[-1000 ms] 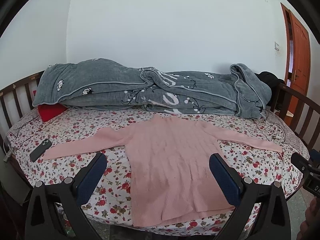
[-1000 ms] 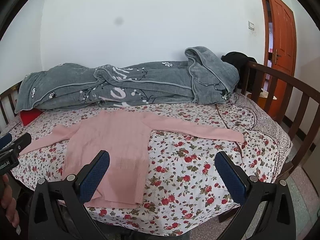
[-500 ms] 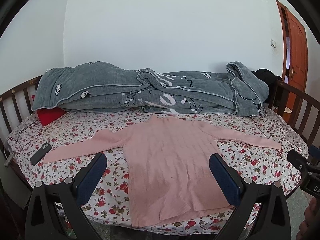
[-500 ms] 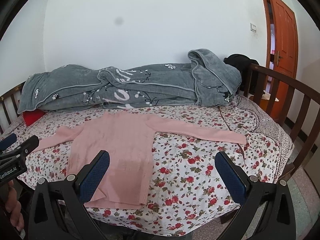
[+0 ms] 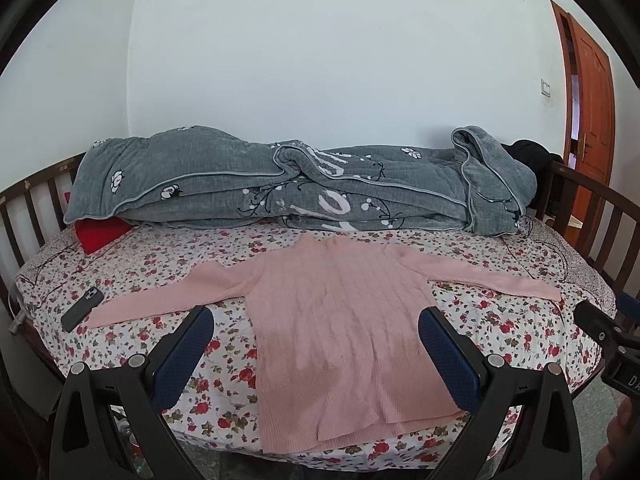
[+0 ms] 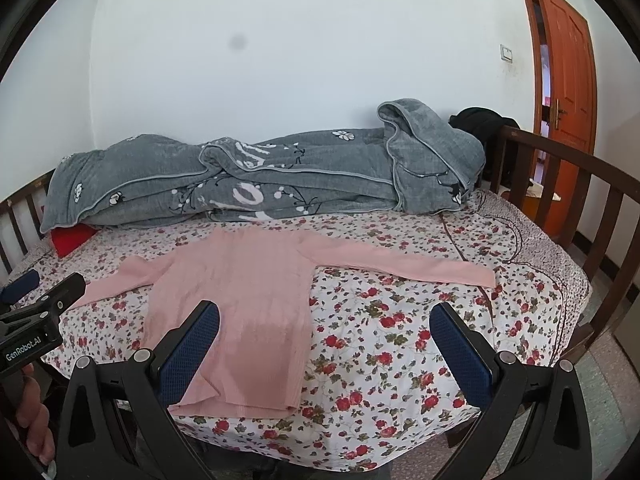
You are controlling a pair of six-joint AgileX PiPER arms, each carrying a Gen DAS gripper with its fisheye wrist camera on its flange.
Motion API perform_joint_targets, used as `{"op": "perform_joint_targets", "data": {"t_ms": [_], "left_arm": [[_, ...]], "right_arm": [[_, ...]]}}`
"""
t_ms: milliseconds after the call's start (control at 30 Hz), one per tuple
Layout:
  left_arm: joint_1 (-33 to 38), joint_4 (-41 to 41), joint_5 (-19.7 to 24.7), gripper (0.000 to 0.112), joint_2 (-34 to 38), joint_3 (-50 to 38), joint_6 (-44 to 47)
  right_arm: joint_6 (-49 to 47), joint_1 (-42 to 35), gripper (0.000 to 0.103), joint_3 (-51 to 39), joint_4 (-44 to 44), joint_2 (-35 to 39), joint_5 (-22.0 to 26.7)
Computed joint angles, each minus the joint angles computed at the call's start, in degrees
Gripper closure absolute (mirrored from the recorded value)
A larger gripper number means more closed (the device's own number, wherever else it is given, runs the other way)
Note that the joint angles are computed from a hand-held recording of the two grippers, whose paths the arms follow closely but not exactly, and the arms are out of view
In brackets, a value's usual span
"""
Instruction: Fold small clothes
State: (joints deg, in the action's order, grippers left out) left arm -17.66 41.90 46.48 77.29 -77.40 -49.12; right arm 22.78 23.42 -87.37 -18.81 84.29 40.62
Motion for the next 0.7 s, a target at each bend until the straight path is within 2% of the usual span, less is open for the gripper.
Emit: {"op": "perform_joint_targets", "data": {"t_ms": [700], "left_arm": [[0.1, 0.8, 0.9, 0.009, -1.2, 0.3, -0.7]], "right_arm": [[1.5, 2.0, 0.000, -0.2, -1.3, -0.3, -0.1]]}}
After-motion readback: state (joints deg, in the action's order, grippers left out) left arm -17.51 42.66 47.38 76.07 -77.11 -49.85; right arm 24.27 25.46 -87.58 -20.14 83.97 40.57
